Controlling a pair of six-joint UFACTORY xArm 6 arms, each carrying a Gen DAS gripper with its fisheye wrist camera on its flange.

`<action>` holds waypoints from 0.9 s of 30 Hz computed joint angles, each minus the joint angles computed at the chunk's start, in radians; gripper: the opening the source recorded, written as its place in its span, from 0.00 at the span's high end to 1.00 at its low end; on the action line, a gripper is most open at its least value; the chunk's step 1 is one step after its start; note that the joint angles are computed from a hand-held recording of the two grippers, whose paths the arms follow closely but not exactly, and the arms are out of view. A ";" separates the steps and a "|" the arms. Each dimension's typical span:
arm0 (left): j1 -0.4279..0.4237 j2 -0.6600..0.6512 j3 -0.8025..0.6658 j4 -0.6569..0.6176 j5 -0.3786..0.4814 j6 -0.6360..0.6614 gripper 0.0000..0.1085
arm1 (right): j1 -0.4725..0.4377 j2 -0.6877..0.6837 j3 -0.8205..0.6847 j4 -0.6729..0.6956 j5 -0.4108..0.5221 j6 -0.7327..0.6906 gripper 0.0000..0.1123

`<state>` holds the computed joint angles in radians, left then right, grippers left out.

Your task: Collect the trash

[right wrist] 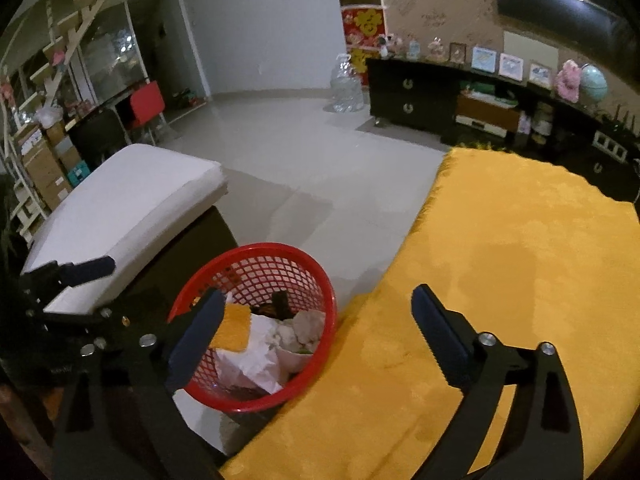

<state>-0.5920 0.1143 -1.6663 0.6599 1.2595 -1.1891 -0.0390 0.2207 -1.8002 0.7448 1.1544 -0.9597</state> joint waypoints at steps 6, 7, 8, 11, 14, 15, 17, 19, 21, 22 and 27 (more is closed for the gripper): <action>-0.055 -0.006 -0.024 0.085 0.090 -0.036 0.22 | -0.028 -0.078 0.091 0.047 -0.026 -0.083 0.15; -0.062 -0.009 -0.024 0.093 0.101 -0.043 0.21 | -0.035 -0.088 0.099 0.056 -0.020 -0.090 0.15; -0.069 -0.010 -0.029 0.098 0.115 -0.048 0.21 | -0.041 -0.094 0.103 0.061 -0.014 -0.091 0.15; -0.097 -0.018 -0.032 0.121 0.150 -0.070 0.19 | -0.052 -0.112 0.117 0.072 0.000 -0.090 0.15; -0.128 -0.023 -0.034 0.144 0.182 -0.090 0.18 | -0.065 -0.128 0.131 0.084 0.019 -0.095 0.15; -0.133 -0.029 -0.025 0.146 0.185 -0.095 0.18 | -0.070 -0.133 0.134 0.087 0.024 -0.095 0.15; -0.143 -0.032 -0.025 0.149 0.197 -0.105 0.18 | -0.077 -0.145 0.143 0.091 0.031 -0.095 0.15; -0.148 -0.037 -0.021 0.152 0.201 -0.115 0.18 | -0.080 -0.159 0.158 0.089 0.026 -0.097 0.15; -0.156 -0.043 -0.018 0.156 0.209 -0.122 0.18 | -0.083 -0.173 0.172 0.090 0.025 -0.101 0.15; -0.158 -0.043 -0.020 0.158 0.211 -0.122 0.18 | -0.085 -0.185 0.185 0.093 0.025 -0.105 0.15; -0.174 -0.049 -0.016 0.167 0.225 -0.129 0.18 | -0.093 -0.215 0.211 0.097 0.016 -0.110 0.15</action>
<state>-0.7665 0.0652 -1.6825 0.8268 1.4849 -1.3182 -0.1319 0.0053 -1.5896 0.8413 1.1700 -1.0698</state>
